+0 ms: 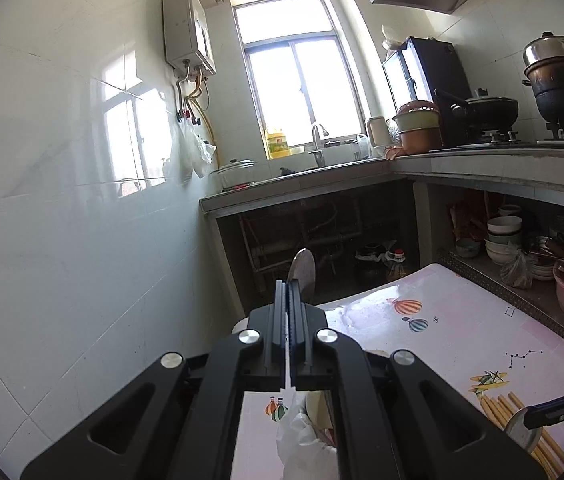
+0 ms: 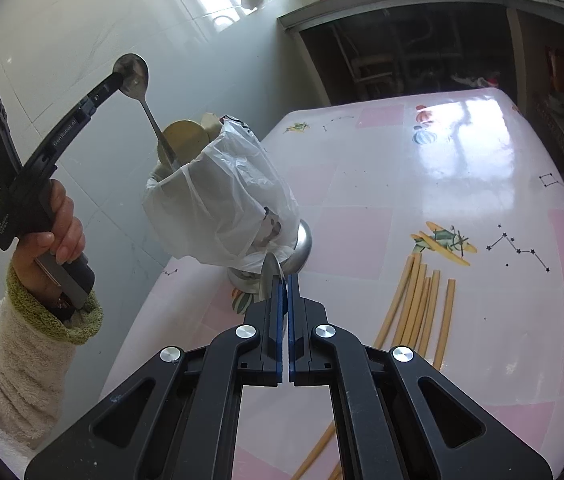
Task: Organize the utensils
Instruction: 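Lift the spoon with the left tool, lower it into the holder, open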
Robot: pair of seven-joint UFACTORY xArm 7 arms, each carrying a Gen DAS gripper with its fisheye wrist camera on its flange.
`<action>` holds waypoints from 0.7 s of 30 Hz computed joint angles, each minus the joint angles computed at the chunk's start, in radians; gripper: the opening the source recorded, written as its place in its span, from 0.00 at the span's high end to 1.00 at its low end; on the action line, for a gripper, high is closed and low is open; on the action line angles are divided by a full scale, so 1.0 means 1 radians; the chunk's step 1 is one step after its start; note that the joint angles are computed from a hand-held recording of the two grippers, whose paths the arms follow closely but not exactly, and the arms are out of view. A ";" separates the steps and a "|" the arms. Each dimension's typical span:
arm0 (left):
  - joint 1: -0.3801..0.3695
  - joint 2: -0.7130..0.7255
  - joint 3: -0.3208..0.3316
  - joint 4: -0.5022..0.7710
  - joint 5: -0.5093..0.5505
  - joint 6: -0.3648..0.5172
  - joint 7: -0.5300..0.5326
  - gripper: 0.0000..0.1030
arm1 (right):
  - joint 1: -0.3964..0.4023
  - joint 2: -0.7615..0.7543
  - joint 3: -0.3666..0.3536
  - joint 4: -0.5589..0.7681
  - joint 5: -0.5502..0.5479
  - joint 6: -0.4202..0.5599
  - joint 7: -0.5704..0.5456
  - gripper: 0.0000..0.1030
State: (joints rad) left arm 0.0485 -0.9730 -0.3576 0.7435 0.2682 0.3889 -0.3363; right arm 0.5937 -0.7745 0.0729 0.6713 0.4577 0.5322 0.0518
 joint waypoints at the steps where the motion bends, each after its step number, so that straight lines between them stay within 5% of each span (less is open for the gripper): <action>1: -0.006 -0.005 0.003 -0.014 0.001 -0.001 0.003 1.00 | 0.004 0.000 -0.002 -0.002 0.003 -0.001 -0.002 1.00; 12: -0.107 -0.016 0.011 -0.074 -0.014 0.103 0.069 0.99 | 0.014 -0.019 0.000 -0.012 0.011 -0.002 0.000 1.00; 21: -0.180 0.016 0.054 -0.006 -0.069 0.340 0.102 0.93 | -0.019 -0.065 0.013 -0.006 -0.029 0.030 0.022 1.00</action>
